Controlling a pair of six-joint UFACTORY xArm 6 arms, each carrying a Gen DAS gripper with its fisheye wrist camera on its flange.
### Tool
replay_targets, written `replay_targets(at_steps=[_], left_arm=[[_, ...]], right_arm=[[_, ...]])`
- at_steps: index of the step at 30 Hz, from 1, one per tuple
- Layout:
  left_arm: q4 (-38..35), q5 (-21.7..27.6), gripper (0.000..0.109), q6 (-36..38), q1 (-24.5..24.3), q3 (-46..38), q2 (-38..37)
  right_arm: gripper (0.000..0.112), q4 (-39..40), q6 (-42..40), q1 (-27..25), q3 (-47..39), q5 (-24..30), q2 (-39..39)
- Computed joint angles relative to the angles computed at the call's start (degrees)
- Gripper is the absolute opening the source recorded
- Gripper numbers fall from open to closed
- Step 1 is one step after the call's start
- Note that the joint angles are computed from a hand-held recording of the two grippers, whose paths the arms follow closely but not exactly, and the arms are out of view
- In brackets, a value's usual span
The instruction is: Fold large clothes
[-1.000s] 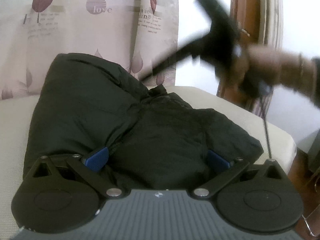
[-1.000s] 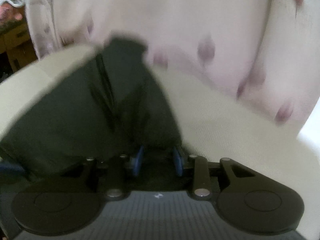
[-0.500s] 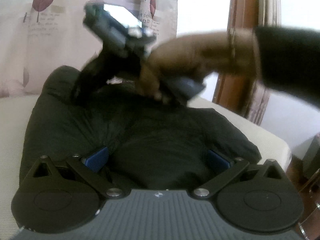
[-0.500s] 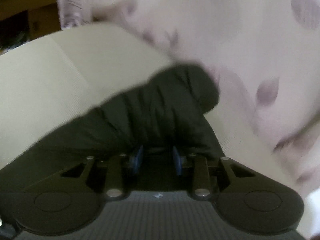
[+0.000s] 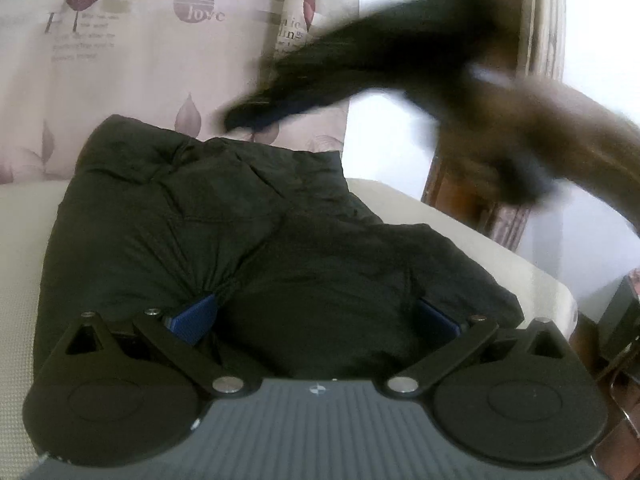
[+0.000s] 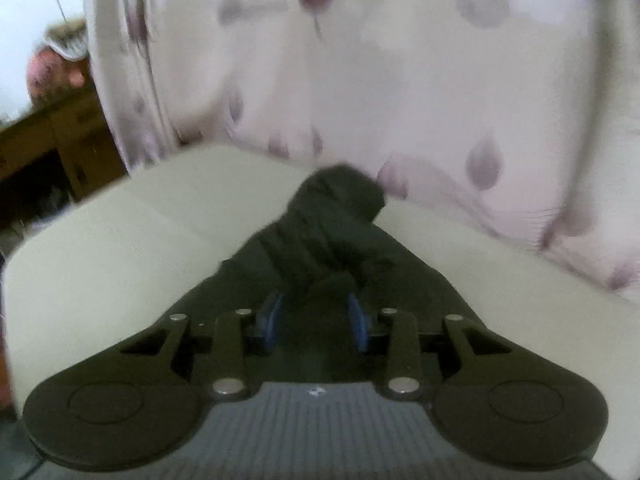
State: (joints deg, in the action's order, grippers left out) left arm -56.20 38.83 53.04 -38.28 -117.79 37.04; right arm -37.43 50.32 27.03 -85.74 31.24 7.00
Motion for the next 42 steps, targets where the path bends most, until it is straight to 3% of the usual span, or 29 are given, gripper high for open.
replay_targets(at_steps=[3, 7, 12, 16, 21, 24, 26, 30, 32, 35, 39, 41, 42], left_arm=[[-0.51, -0.96, 0.103, 1.07, -0.28, 1.02, -0.46], [-2.15, -2.67, 0.103, 3.19, -0.69, 4.1, -2.27], [-2.0, -3.54, 0.103, 4.74, -1.07, 5.48, -2.93], [-1.79, -3.96, 0.103, 6.01, -1.15, 5.47, -2.53], [-2.12, -3.15, 0.103, 5.33, -0.58, 6.58, -4.29], [-5.92, -7.09, 0.103, 5.79, 0.21, 9.86, -7.73], [-8.85, -7.6, 0.103, 7.54, 1.35, 11.42, -9.46], [-1.99, -13.49, 0.103, 4.57, 1.25, 15.15, -11.41], [1.44, -12.37, 0.103, -0.38, 1.91, 15.47, -11.13], [9.37, -11.61, 0.103, -9.82, 2.33, 15.65, -10.15], [11.41, -7.82, 0.103, -14.29, 3.66, 14.46, -9.13], [13.79, -6.72, 0.103, -16.47, 3.84, 13.62, -8.43], [14.39, -6.1, 0.103, -17.73, 4.0, 13.27, -8.18]], right_arm=[[0.035, -10.02, 11.23, 5.34, 11.47, 4.08, -9.21], [0.034, -12.37, 13.15, 10.75, 16.43, 13.79, -11.13], [0.034, -18.12, 25.13, 10.11, 23.72, 9.28, -12.17], [0.034, -29.03, 39.77, 8.22, 27.34, 4.26, -11.67], [0.035, -32.11, 45.95, 5.98, 30.89, -0.62, -15.35], [0.042, -35.94, 53.69, 10.42, 33.76, 6.65, -21.37], [0.046, -35.28, 52.14, 13.12, 34.03, 9.98, -23.12], [0.047, -31.12, 44.97, 18.46, 31.09, 17.63, -20.27], [0.047, -29.17, 44.4, 19.63, 30.2, 20.18, -18.42], [0.05, -29.34, 48.67, 18.8, 30.5, 18.97, -17.21], [0.055, -29.06, 52.37, 17.05, 31.83, 16.05, -16.68], [0.078, -26.96, 52.43, 15.93, 32.28, 15.54, -16.62], [0.082, -26.89, 54.95, 14.61, 33.91, 13.16, -17.63]])
